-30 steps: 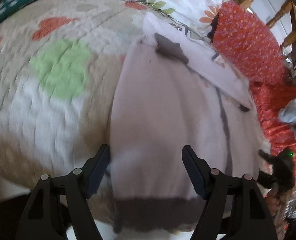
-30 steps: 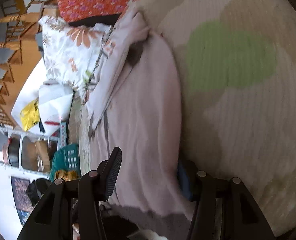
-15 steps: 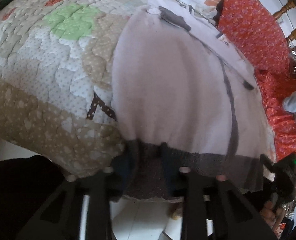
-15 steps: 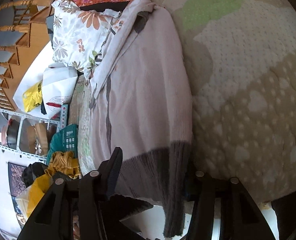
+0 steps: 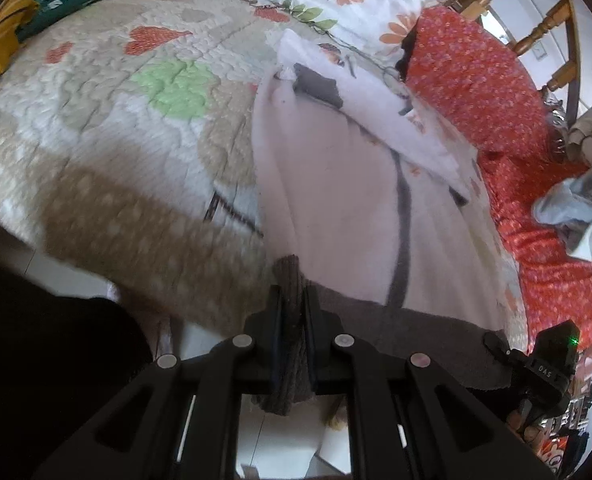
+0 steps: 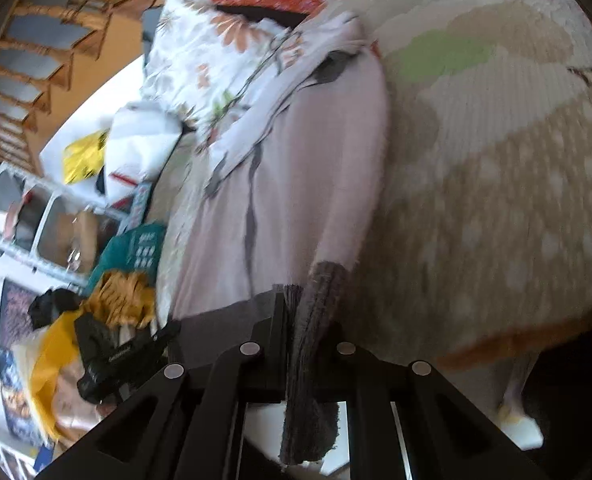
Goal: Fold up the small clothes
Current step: 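Lift the grey hem with both grippers and fold it toward the collar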
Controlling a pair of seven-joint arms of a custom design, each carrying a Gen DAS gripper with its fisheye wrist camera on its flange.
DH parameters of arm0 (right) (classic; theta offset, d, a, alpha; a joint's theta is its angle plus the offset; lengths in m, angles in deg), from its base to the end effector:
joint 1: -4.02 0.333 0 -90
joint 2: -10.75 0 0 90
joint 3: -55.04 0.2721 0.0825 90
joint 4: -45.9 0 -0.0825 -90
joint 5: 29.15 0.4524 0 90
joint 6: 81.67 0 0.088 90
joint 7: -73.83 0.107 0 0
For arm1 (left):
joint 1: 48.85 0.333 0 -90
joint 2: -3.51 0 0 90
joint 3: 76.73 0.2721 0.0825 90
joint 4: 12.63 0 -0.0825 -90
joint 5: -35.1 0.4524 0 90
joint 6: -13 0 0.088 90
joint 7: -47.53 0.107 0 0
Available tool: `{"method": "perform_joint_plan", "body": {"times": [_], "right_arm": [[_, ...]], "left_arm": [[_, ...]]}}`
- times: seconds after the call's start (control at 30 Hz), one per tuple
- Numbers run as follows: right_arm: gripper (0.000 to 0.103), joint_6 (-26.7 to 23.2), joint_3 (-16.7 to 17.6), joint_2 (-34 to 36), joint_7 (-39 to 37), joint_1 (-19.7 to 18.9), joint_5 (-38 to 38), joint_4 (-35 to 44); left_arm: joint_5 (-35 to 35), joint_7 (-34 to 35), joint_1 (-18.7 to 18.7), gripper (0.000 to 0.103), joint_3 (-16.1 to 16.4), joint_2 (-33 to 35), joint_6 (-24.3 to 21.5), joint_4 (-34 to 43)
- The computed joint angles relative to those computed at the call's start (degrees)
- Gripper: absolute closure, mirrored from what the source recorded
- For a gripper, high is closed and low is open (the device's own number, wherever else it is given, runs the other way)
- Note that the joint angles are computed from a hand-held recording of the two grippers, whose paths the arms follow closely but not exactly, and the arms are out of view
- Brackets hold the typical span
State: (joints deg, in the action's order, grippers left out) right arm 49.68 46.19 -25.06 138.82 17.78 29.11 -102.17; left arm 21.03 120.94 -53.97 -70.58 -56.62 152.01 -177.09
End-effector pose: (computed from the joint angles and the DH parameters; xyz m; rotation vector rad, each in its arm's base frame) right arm 0.4762 0.0639 0.4428 -1.5044 1.5913 0.3917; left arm 0.3977 -0.0025 0.4687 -2.4147 1.5676 -0.9839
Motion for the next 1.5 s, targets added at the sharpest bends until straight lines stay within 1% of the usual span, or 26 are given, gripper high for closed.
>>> {"method": "perform_joint_plan", "body": {"times": [0.07, 0.1, 0.13, 0.17, 0.27, 0.33, 0.43, 0.47, 0.53, 0.57, 0.6, 0.63, 0.67, 0.7, 0.73, 0.8, 0.83, 0.9, 0.97, 1.03, 1.1, 1.17, 1.23, 1.3, 1.4, 1.5], "right_arm": [[0.095, -1.9, 0.2, -2.7, 0.8, -0.5, -1.6, -2.1], [0.095, -2.5, 0.3, -3.3, 1.3, -0.7, -2.3, -2.6], [0.095, -2.8, 0.4, -3.5, 1.7, -0.8, -3.0, -2.6], [0.095, -3.2, 0.3, -3.2, 2.1, -0.8, -3.5, -2.0], [0.094, -4.8, -0.3, 0.0, 2.3, -0.1, -3.3, 2.1], [0.094, -5.1, 0.2, 3.2, 2.5, 0.0, -3.4, 6.3], [0.094, -3.6, 0.9, 9.3, 1.1, 0.4, -2.4, 13.5], [0.094, -2.7, 1.3, 11.6, 0.7, 0.3, -2.1, 16.2], [0.094, -0.7, 2.1, 16.8, 0.4, 0.1, -1.4, 21.8], [0.094, -0.1, 2.5, 19.8, 0.6, -0.2, -1.1, 25.0], [0.094, 0.3, 2.9, 23.1, 1.2, -0.5, -0.7, 28.5], [0.094, 0.2, 3.3, 26.4, 1.8, -1.0, -0.3, 32.1], [0.094, 0.1, 3.8, 30.9, 2.9, -1.6, -0.2, 37.0], [0.094, 0.0, 4.5, 33.6, 3.8, -2.2, -0.6, 40.0], [0.094, -0.1, 5.2, 36.9, 5.3, -2.9, -1.4, 43.7], [0.094, 0.5, 6.6, 44.8, 9.9, -3.8, -5.7, 52.3], [0.094, 1.1, 7.2, 47.9, 12.3, -4.0, -8.7, 55.7], [0.094, 1.1, 7.4, 55.2, 18.1, -4.1, -15.0, 63.4], [0.094, 0.3, 7.9, 58.8, 21.3, -4.8, -18.3, 66.4], [0.094, -1.7, 8.8, 60.8, 22.3, -5.6, -21.2, 68.2], [0.094, -2.4, 10.2, 61.4, 21.2, -6.5, -23.0, 68.9], [0.094, -2.0, 11.3, 61.2, 19.9, -7.1, -24.8, 69.0], [0.093, -1.8, 12.0, 60.9, 19.2, -7.6, -25.4, 68.5], [0.092, -1.8, 12.5, 60.5, 18.7, -8.1, -25.2, 67.9], [0.092, -1.6, 12.9, 60.2, 18.8, -8.7, -24.1, 67.3], [0.092, -1.1, 13.0, 59.5, 18.9, -8.9, -23.5, 66.4]], "left_arm": [[0.1, -0.5, 0.3, 0.094, -0.3, -1.8, -0.7, -1.0], [-0.2, -0.6, 0.2, 0.096, 0.0, -2.0, -0.8, -1.1], [-0.4, -0.6, 0.2, 0.099, 0.5, -1.5, -0.8, -0.5], [-0.5, -0.5, 0.4, 0.099, 0.7, -0.5, -0.4, 0.4], [0.3, -1.2, 1.7, 0.099, 0.3, 4.4, 0.9, 4.6], [0.0, -1.4, 1.7, 0.099, 0.8, 10.7, 2.9, 9.6], [-1.3, -0.7, 1.3, 0.099, 1.7, 22.8, 5.8, 19.3], [-1.4, -0.5, 1.5, 0.099, 1.4, 25.7, 6.4, 21.9], [-1.9, -0.4, 2.1, 0.103, 0.6, 33.7, 8.0, 29.3], [-2.5, -0.1, 2.4, 0.103, 0.3, 36.8, 8.2, 32.4], [-3.2, 0.0, 2.7, 0.103, 0.0, 41.2, 8.6, 37.1], [-3.6, 0.3, 3.4, 0.103, -0.5, 43.8, 8.6, 39.9], [-2.9, -0.1, 4.3, 0.103, -1.4, 47.8, 8.6, 44.4], [-2.2, -0.3, 5.1, 0.103, -2.2, 50.5, 8.5, 47.5], [-0.5, -2.4, 6.1, 0.103, -3.3, 53.6, 8.4, 51.0], [3.8, -5.0, 7.9, 0.103, -5.1, 58.6, 8.4, 56.5], [4.4, -4.3, 8.5, 0.103, -5.9, 60.0, 9.0, 57.6], [4.6, -1.9, 9.5, 0.103, -7.4, 60.8, 9.5, 57.8], [3.5, 1.6, 10.1, 0.097, -8.4, 61.3, 6.6, 58.1], [1.9, 5.5, 10.6, 0.078, -9.0, 61.2, 2.0, 58.1], [3.3, 6.9, 10.7, 0.071, -9.3, 59.9, -0.2, 56.0], [5.1, 7.2, 10.9, 0.071, -9.2, 58.7, -3.6, 54.5], [4.3, 8.0, 11.1, 0.071, -8.8, 57.8, -6.2, 53.1], [2.8, 9.5, 11.1, 0.07, -8.5, 56.8, -6.4, 51.3], [3.8, 12.1, 10.2, 0.063, -9.0, 54.9, -4.8, 48.7], [2.2, 15.2, 9.0, 0.062, -9.1, 54.2, -5.2, 47.8]]}}
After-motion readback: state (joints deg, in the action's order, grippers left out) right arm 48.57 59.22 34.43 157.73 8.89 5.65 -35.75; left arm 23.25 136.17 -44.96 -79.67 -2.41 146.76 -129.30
